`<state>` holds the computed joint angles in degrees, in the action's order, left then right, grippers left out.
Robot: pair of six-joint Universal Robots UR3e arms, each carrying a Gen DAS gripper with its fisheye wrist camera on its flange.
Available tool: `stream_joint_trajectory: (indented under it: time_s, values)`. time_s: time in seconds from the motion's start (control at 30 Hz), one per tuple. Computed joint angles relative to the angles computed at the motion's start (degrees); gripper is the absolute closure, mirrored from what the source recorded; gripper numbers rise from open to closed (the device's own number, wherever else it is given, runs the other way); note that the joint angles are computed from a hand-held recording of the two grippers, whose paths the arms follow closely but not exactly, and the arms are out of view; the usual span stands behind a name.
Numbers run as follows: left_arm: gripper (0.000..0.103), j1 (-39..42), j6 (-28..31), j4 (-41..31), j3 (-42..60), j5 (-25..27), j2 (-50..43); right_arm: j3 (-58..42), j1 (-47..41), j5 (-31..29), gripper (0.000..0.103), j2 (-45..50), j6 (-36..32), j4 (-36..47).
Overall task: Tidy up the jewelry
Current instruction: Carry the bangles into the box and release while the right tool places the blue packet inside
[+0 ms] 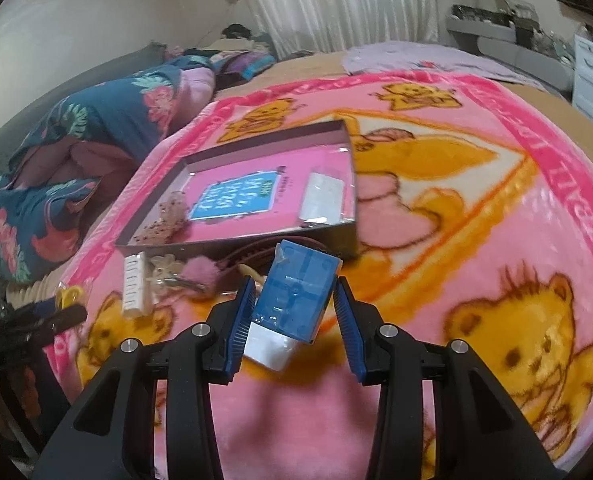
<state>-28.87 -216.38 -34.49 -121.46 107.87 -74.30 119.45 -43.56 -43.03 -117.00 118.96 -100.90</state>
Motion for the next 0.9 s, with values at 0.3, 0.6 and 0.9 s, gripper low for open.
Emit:
stream_joint_trajectory:
  time_s: [0.3, 0.6, 0.9]
  values:
    - [0.03, 6.9, 3.3, 1.1, -0.9, -2.6, 2.7, -0.6, 3.0, 0.1, 0.064, -0.1, 0.9, -1.5]
    - [0.03, 10.1, 7.2, 2.7, 4.8, -4.2, -1.6, -2.5, 7.3, -0.1, 0.064, 3.4, 6.7, -9.2]
    - [0.03, 10.9, 9.8, 4.4, 13.2, -6.0, -10.2, -6.8, 10.1, 0.0, 0.064, 8.9, 13.0, -17.5]
